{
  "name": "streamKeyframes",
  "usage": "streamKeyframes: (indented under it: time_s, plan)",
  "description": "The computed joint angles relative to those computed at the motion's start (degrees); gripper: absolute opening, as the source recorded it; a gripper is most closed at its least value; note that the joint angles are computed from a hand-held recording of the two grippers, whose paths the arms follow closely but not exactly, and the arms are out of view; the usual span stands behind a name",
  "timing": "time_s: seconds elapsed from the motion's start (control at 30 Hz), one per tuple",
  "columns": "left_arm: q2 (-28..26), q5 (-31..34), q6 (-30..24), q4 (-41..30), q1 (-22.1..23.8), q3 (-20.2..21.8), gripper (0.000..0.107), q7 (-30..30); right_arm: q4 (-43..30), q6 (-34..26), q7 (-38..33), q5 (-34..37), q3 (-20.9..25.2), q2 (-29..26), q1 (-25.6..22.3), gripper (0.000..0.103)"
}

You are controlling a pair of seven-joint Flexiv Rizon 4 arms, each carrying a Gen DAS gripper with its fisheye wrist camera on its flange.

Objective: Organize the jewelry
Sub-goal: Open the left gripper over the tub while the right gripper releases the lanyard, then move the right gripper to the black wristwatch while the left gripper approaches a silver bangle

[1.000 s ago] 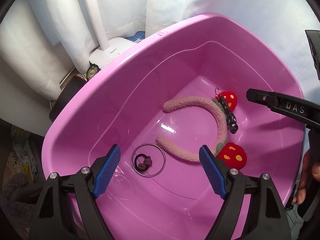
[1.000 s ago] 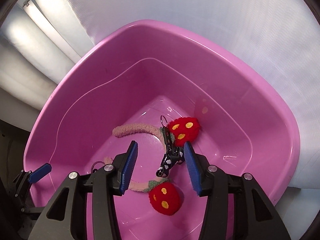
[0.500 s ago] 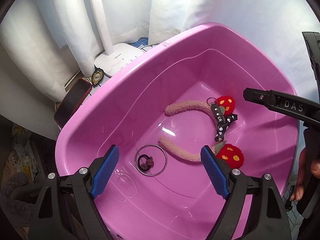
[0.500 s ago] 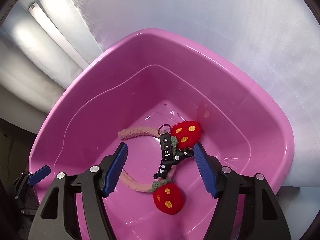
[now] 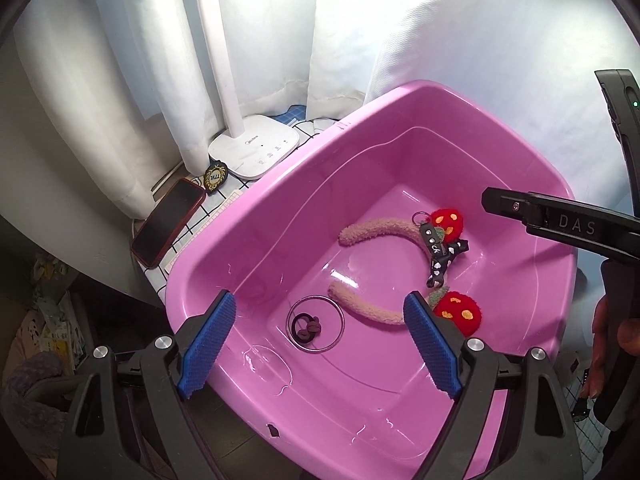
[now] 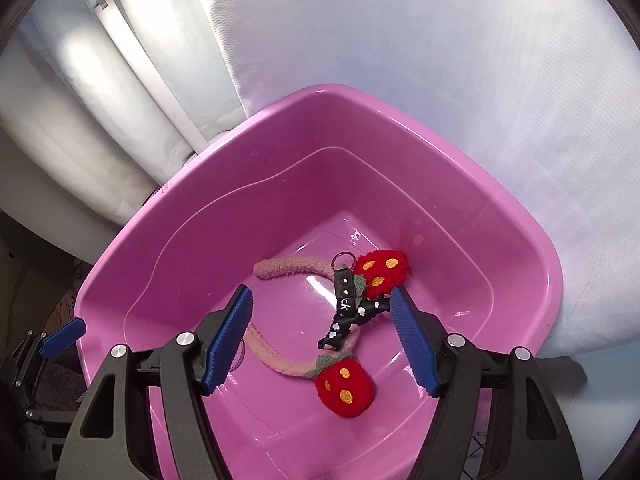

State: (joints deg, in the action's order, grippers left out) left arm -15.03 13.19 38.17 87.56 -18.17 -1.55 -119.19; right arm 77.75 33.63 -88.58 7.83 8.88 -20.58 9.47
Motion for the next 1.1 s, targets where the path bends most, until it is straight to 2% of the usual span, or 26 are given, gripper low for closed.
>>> streamKeyframes:
  time_s: [0.3,0.4,0.47,0.6,0.87,1.1]
  plan:
    - [3.1,0.9,0.7,2.6,-0.5,-0.4,0.084,-1.4,4.8,3.2,-0.8,0.9,0.3,4.2,-0.3,0.069]
    - [4.3,1.7,1.2,3.7,-0.7,-0.8,0.085,-1.9,8.5,6.6,0.0,-0.2,0.1,6.7,0.1,0.069]
    - [5.2,2.3,1.5,4.4,-0.9,-1.1,0.087,-2.2,10.8,8.4,-0.2,1.2,0.3,8.6,-0.4,0.073]
    - [6.9,1.9,2.3,6.4,-1.0,-1.8,0.088,-2.4,16.1,11.9,-0.5,3.7,0.3,12.7,-1.1,0.073]
    - [9.4,4.7,4.6,8.7,-3.3,-4.3,0.090,-4.8,29.4,17.9,-1.5,7.5,-1.7,23.6,-3.3,0.074]
    - [10.2,6.8,9.3,10.5,-6.6,-6.7,0.095,-6.6,41.6,19.4,-3.0,10.0,-5.7,36.2,-5.0,0.075]
